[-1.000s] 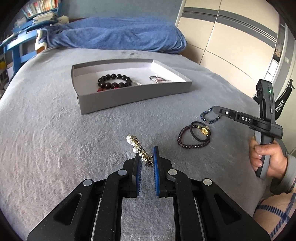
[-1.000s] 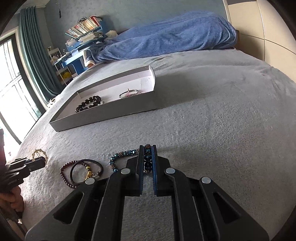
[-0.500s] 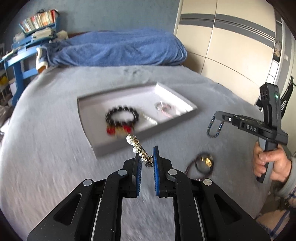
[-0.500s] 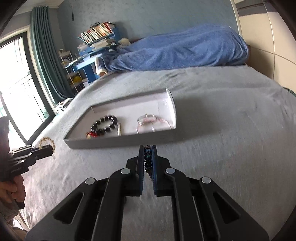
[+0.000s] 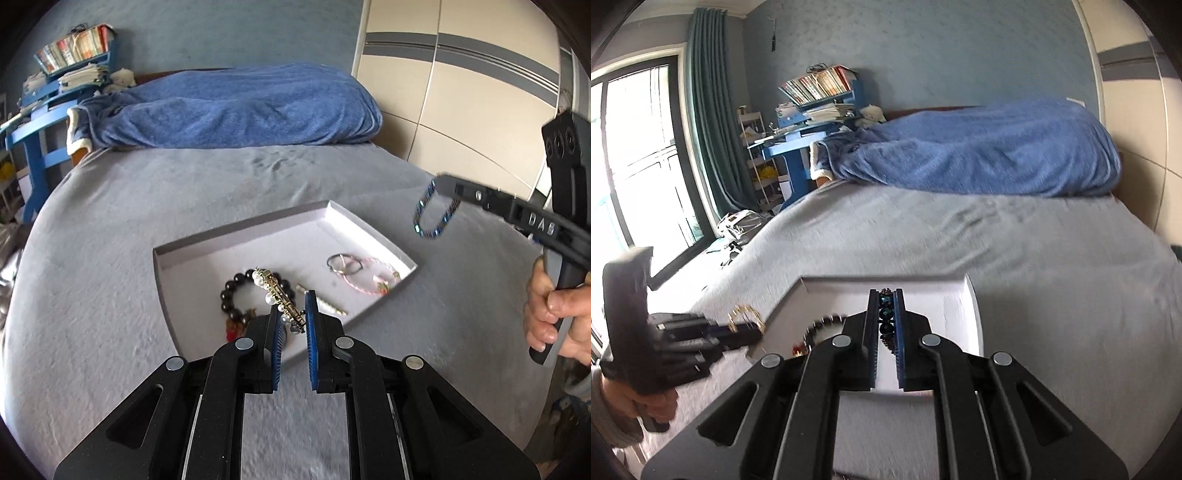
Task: Organize jewelry
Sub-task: 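Carry the gold brooch and blue beaded bracelet over the grey box, then open both tools to release the brooch and blue bracelet into the box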
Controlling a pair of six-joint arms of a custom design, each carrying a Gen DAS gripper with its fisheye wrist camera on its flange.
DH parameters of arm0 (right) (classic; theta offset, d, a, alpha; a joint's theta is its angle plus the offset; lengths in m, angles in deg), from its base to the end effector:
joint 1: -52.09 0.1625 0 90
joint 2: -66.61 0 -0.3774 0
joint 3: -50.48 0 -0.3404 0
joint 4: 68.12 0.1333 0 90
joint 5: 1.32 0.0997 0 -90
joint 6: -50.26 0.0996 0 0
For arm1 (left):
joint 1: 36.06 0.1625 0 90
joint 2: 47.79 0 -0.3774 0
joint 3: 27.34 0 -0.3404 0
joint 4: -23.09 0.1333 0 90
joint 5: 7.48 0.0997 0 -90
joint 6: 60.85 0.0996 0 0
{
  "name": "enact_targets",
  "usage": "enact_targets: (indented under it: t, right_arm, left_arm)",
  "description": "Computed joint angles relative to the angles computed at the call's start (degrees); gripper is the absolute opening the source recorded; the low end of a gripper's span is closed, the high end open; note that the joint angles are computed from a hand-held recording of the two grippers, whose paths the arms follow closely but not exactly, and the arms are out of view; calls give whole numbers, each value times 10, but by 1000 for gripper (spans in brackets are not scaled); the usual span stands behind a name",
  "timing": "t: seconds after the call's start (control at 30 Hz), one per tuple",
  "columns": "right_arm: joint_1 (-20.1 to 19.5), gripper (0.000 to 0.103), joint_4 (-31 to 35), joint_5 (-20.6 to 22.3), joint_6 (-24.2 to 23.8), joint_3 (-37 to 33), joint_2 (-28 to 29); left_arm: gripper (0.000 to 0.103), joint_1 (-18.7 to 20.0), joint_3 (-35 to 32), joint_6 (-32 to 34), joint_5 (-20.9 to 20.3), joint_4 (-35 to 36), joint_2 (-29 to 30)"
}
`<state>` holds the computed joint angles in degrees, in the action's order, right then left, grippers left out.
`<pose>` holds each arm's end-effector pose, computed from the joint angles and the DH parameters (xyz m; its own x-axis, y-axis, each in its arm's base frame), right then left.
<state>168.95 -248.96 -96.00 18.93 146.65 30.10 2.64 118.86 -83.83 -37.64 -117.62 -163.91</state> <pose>0.3882 -0.4894 0.0599 -0.5748 -0.7493 0.3288 -0.8024 0.4374 -0.4059 -0.0496 -0.3209 0.3190 -0.7932 -0.0428 -0.6074 0.4570 0.6174 -0.6403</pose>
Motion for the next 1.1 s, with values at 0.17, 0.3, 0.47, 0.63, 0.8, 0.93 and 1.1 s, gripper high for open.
enact_targets:
  t: [0.17,0.3,0.47,0.63,0.8,0.93,1.1]
  right_arm:
    - [15,7,24,-1,8,-60,32]
    - [25,7,49,-14,10,-106,61]
    - [28,7,81,-42,8,-148,96]
    - [21,7,116,-84,7,-169,126]
    - [4,7,133,-102,3,-159,135]
    - [-8,7,130,-102,5,-146,131]
    - [-19,7,129,-93,12,-138,124]
  left_arm:
    - [12,35,-11,39,-8,-78,48]
    - [12,63,-22,54,-18,-121,80]
    - [12,93,-37,80,-29,-158,125]
    - [12,117,-47,86,-40,-162,156]
    - [12,127,-47,89,-43,-157,175]
    - [12,131,-46,85,-47,-153,177]
    - [13,139,-46,85,-56,-153,182]
